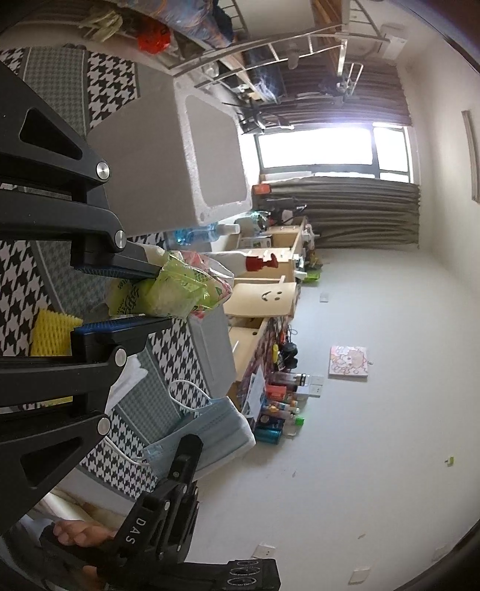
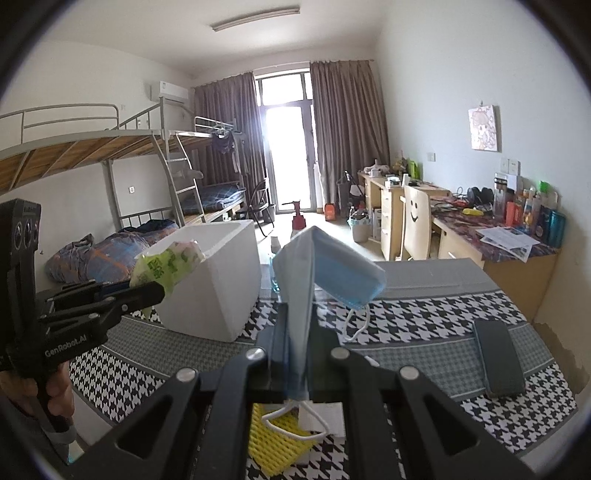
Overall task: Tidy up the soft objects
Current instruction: 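Lift and carry the green bag and blue mask toward the white foam box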
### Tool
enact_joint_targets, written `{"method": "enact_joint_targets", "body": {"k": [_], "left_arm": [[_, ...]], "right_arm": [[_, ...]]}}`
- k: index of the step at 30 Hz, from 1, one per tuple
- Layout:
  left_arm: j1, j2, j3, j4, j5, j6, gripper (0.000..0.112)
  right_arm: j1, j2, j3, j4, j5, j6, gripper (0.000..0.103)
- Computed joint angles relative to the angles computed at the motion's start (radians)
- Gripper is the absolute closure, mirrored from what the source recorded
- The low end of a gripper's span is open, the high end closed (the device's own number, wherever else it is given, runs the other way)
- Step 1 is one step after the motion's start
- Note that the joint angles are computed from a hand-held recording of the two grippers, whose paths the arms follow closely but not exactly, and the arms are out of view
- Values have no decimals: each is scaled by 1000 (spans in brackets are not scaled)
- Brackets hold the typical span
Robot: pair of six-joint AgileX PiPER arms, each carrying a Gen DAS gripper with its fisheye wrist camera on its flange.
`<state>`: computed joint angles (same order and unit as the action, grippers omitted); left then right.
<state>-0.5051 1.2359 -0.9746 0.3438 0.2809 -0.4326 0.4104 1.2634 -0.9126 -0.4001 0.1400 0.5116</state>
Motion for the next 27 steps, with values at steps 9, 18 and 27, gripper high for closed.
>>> {"method": "enact_joint_targets", "body": {"k": [9,18,27], "left_arm": [[37,49,-61,44,7,-32,92],[59,102,-133,88,18,-46,92],[77,140,-192,72,29,-12,92]], "right_arm": [[24,51,-69,-25,11,7,94],[25,113,-163,96,35,-120,94],[40,165,-261,92,70,-139,94]]}}
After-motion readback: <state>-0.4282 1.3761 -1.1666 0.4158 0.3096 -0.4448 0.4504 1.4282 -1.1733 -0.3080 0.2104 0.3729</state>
